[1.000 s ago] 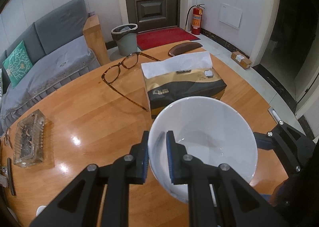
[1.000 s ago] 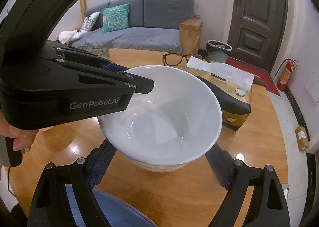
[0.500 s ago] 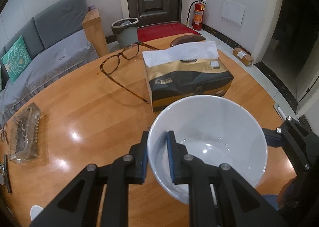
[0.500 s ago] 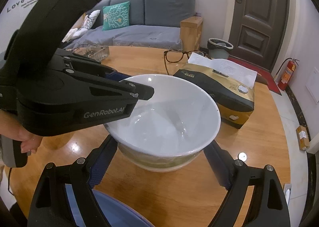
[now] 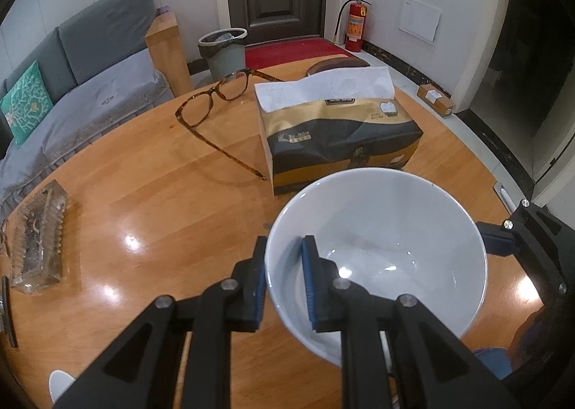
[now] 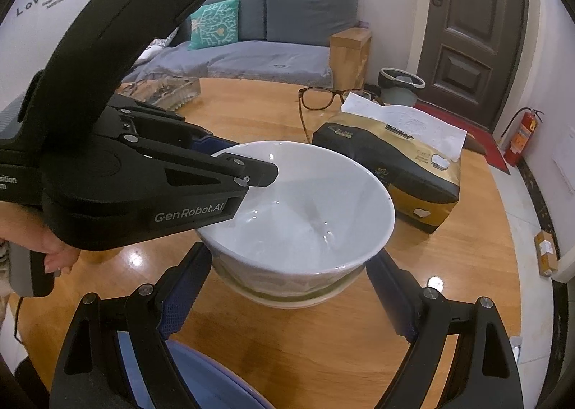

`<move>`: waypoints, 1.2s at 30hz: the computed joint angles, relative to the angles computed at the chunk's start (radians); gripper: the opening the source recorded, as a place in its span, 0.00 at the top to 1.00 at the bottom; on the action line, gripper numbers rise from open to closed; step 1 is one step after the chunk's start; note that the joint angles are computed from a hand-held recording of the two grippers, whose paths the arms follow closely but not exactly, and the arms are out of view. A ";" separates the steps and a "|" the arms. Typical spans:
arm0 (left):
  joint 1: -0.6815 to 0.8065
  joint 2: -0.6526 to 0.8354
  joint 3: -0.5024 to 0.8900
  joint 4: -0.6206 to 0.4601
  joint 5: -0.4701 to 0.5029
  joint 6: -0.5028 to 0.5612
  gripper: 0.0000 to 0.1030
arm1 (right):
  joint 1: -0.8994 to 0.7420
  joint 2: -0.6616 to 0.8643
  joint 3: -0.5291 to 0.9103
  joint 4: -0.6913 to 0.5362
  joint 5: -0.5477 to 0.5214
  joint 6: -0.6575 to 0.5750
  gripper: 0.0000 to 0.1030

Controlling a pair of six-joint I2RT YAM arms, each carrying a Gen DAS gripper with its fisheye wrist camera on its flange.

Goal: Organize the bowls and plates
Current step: 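Open the right gripper and release the bowl in the cream bowl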

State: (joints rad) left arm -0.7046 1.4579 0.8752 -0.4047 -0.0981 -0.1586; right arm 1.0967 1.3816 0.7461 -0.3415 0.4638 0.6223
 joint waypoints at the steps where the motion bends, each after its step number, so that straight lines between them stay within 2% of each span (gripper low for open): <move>1: 0.002 0.005 -0.002 0.003 0.003 0.000 0.86 | 0.000 -0.007 -0.004 0.001 -0.005 0.001 0.17; 21: 0.030 0.044 -0.039 0.054 0.044 0.023 0.85 | -0.023 -0.083 -0.085 0.038 -0.089 0.025 0.18; 28: 0.037 0.047 -0.042 0.058 0.068 0.016 0.85 | -0.062 -0.084 -0.127 0.117 -0.164 -0.007 0.18; 36: 0.050 0.026 -0.057 0.045 0.078 0.032 0.82 | -0.036 -0.067 -0.109 0.122 -0.121 -0.047 0.14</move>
State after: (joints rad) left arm -0.6545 1.4840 0.8185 -0.3598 -0.0205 -0.1268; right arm 1.0608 1.3144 0.6368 -0.2199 0.3424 0.5751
